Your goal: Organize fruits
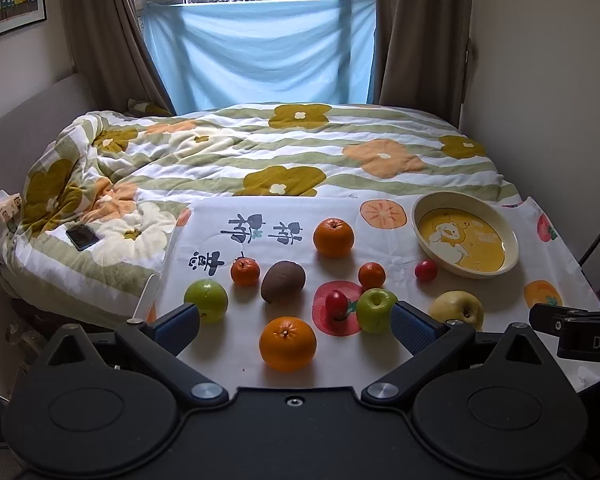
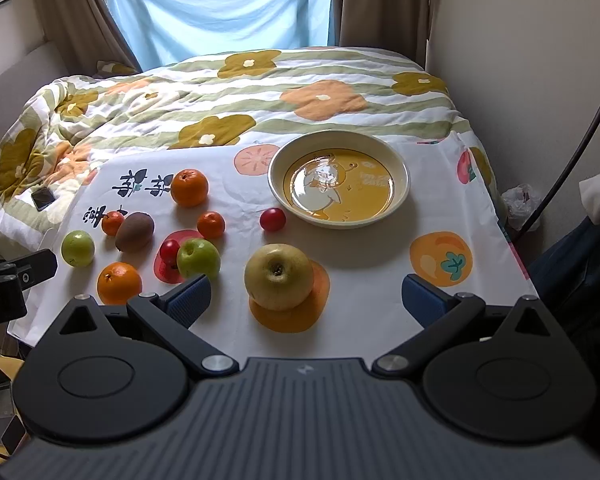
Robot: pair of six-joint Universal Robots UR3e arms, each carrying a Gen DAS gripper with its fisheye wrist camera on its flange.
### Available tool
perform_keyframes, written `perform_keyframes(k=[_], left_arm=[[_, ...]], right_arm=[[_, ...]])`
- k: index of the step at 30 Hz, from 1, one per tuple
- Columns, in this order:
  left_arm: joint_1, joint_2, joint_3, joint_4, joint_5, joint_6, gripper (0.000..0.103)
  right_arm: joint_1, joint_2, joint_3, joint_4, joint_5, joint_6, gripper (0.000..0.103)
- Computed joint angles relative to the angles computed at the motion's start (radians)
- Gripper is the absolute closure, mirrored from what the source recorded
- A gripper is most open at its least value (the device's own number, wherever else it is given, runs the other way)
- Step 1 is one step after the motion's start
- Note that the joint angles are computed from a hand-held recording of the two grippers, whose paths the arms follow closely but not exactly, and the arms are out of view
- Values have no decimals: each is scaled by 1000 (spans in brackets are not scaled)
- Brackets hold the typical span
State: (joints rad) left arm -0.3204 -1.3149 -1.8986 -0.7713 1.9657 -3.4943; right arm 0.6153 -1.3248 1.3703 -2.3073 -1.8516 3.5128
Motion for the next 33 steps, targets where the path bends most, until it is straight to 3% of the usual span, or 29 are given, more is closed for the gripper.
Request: perform_keyframes(k=[9,20,24,33], left_arm=[[12,-1,-7,5,-12,-10,0],[9,-77,-60,57,18,-78,0],[9,-127,-114,122,40,-83,0],[42,-262,-249,402,55,-53,2]], right_arm=[[-9,0,5,-24,26,-3,0],[-102,71,55,-144,155,-84,0],[-129,122,83,-222,200,-107,0],[-153,263,140,-432,261,-141,0]])
